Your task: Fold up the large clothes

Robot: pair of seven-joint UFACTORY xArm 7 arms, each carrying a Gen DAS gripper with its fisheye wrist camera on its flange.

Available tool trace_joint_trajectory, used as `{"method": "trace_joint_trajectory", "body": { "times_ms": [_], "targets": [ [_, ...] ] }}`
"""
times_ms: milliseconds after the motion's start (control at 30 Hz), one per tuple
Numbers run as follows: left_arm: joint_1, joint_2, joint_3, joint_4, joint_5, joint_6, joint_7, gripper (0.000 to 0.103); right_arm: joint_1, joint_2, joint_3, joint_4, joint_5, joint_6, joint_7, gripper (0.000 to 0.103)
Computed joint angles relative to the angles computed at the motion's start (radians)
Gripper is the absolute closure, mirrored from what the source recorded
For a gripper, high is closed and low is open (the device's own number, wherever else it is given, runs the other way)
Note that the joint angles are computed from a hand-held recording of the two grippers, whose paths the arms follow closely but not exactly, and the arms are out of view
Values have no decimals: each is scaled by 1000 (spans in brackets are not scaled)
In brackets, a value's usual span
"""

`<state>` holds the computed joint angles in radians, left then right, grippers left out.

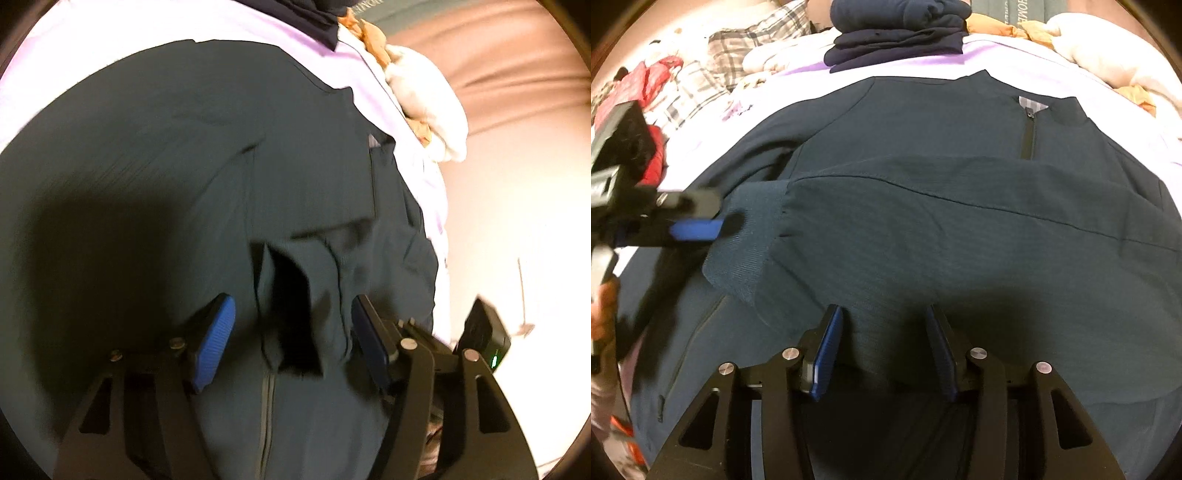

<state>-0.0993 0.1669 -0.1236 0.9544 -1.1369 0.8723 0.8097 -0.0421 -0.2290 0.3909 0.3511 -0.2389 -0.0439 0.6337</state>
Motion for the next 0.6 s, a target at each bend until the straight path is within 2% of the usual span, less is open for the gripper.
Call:
{"method": "trace_joint_trajectory", "body": {
  "times_ms": [33,67,100,167,333,400,500,533,567,600],
  "targets": [
    [-7,18,-5,19,1,-4,-12,38,-24,3,24,1,-7,-7,9,56],
    [-11,36,-10,34,0,-9,-19,38,-10,8,7,4,-18,-9,13,56],
    [-16,50,-15,46,2,-26,-28,38,36,-10,-52,-20,6,-16,-24,56],
    [-18,62,-24,56,-10,-54,-36,38,91,-17,-115,-35,30,-26,-58,56],
    [-4,75,-39,74,-53,-36,0,39,178,-19,-199,-60,104,-58,-122,55],
    [0,75,-41,73,-53,0,18,46,182,-18,-195,-61,129,-65,-137,55],
    [-18,81,-45,75,-38,-35,26,74,183,-18,-190,-64,158,-71,-155,55],
    [-19,87,-46,77,-42,-40,26,91,176,-18,-180,-63,166,-70,-159,55],
    [-22,84,-48,72,-56,-63,28,96,166,-19,-166,-63,173,-69,-160,55],
    [-27,76,-51,64,-70,-89,26,96,169,-23,-169,-63,176,-62,-167,55]
  ]
}}
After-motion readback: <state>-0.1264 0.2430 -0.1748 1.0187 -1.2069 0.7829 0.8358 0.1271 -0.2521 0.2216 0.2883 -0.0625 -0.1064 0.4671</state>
